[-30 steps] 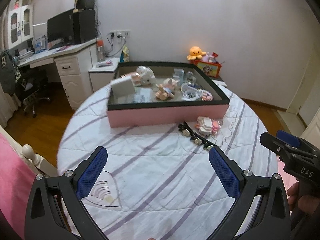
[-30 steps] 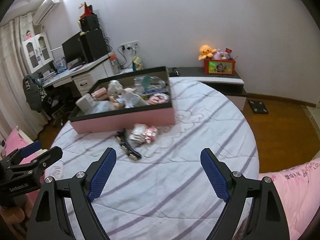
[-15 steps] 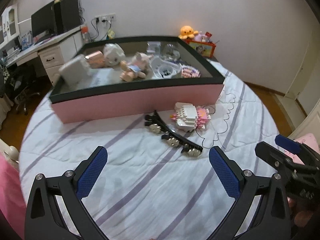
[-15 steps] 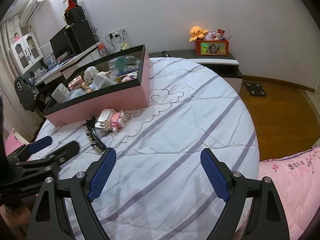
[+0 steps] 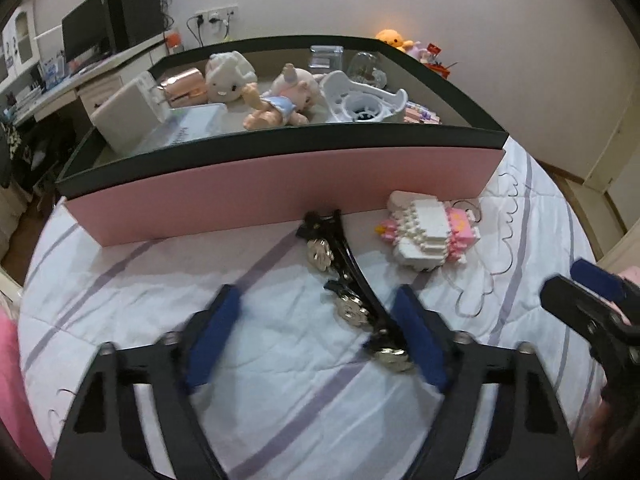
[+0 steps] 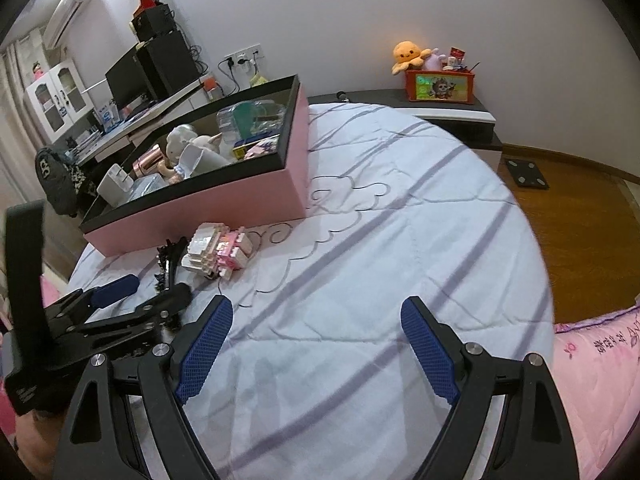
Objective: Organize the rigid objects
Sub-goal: 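Grasp the black hair clip with left tool while right tool grasps the white block piece, then lower the hair clip and block piece into the pink box and release both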
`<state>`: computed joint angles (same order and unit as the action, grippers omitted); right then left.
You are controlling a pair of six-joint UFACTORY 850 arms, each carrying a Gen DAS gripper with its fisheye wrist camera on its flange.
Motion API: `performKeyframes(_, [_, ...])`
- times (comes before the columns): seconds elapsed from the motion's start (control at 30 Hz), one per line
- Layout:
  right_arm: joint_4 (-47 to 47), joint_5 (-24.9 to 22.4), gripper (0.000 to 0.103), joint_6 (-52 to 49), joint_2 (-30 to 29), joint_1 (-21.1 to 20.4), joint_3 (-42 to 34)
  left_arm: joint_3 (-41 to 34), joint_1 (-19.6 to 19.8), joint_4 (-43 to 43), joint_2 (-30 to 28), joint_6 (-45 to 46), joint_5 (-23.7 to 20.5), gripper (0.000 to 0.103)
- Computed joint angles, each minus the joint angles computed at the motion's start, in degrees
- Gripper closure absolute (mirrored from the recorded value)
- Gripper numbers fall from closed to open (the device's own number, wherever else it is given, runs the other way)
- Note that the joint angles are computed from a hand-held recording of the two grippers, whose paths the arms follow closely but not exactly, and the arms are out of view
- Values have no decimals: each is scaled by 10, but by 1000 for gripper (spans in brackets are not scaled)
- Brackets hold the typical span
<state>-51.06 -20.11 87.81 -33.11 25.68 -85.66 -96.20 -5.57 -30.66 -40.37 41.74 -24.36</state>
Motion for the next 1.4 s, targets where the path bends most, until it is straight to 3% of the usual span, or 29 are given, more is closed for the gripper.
performKeyframes(0.07, [21, 1, 15, -26, -12, 0, -16, 4, 8, -24, 4, 33, -4, 45])
performKeyframes(0.23, [54, -4, 15, -67, -32, 2, -49, -13, 8, -24, -8, 58, -14, 41])
performKeyframes(0.3, [62, -9, 15, -76, -38, 3, -60, -21, 6, -25, -14, 66, -12, 44])
performKeyframes(0.33, [61, -10, 15, -76, -39, 3, -61, -24, 8, -40, -16, 81, -18, 50])
performKeyframes(0.37, [61, -14, 15, -77, -42, 3, -67, -27, 10, -55, -17, 93, -26, 69])
performKeyframes(0.4, [66, -17, 15, -82, -46, 3, -72, -30, 14, -73, -19, 106, -37, 80])
performKeyframes(0.43, [74, -20, 15, -90, -50, 3, -79, -33, 18, -87, -20, 114, -47, 84])
performKeyframes(0.53, [92, -24, 15, -113, -64, 2, -100, -28, 28, -114, -17, 139, -60, 84])
performKeyframes(0.7, [149, -35, 15, -187, -104, 5, -160, 4, 40, -143, 7, 182, -41, 84])
performKeyframes(0.8, [188, -66, 16, -249, -143, 10, -216, 4, 51, -150, 10, 186, -35, 84])
performKeyframes(0.83, [173, -86, 17, -248, -156, 14, -234, 2, 55, -151, 9, 185, -34, 84])
performKeyframes(0.9, [142, -117, 31, -235, -169, 20, -253, -1, 62, -157, 9, 187, -37, 84])
performKeyframes(0.93, [142, -107, 43, -236, -163, 20, -246, -3, 66, -160, 9, 188, -38, 84])
performKeyframes(1.4, [89, -37, 43, -185, -77, 33, -165, -16, 90, -245, 19, 257, -69, 84])
